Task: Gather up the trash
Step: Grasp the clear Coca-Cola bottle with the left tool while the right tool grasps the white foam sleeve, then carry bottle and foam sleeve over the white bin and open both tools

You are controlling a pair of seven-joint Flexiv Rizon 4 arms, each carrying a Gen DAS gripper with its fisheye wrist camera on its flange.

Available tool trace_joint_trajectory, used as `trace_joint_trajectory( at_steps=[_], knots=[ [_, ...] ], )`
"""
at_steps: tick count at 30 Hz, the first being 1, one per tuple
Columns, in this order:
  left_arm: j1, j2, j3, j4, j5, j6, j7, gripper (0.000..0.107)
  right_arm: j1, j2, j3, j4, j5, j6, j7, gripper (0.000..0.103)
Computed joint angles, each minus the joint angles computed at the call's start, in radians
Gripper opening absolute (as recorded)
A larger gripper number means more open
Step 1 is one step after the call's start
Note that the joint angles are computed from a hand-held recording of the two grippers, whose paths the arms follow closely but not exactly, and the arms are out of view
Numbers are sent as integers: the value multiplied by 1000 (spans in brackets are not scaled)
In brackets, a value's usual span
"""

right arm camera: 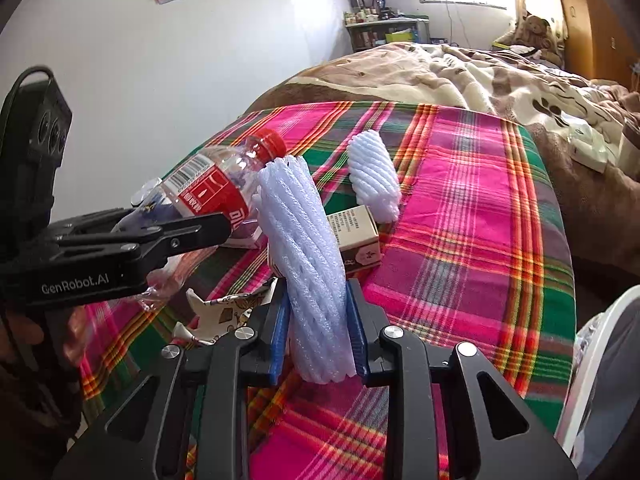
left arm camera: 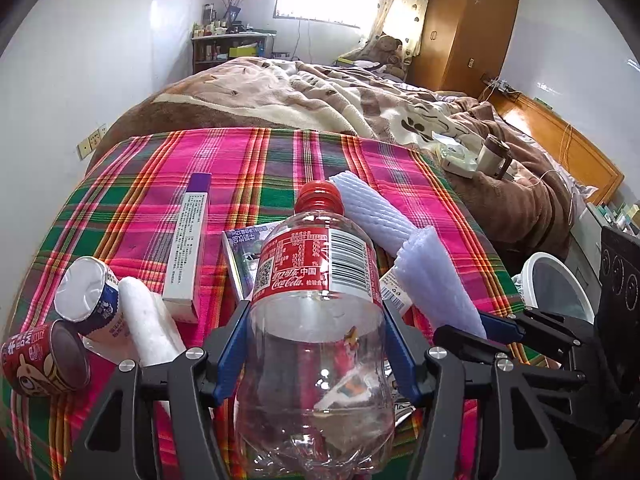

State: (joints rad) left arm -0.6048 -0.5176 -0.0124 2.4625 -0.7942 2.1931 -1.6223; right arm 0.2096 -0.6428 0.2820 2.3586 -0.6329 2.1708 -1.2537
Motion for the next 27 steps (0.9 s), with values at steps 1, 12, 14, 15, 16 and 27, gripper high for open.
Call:
trace_joint_trajectory(
  at_steps=[1, 12, 14, 15, 16, 27],
  knots=[
    [-3, 1, 0, 4, 1, 8, -3, 62, 5, 1, -2, 3, 10, 8, -3, 27],
    [-132, 11, -30, 4, -213, 111, 97, 62, 68, 41, -42, 67, 159, 105, -31, 27],
    [-127, 16, -56, 10, -226, 133, 108, 62, 74, 47, -47, 80, 186, 124, -39, 27],
    [-124, 19, -67, 13, -227, 141, 106, 62, 75, 53, -50, 89, 199, 131, -41, 27],
    [-138, 19, -76, 9, -257, 154, 123, 62, 76, 53, -52, 93, 208, 140, -44, 27],
    [-176, 16, -162, -42, -334, 235, 217, 62, 68, 89, -74, 168, 297, 247, -81, 27]
  ],
)
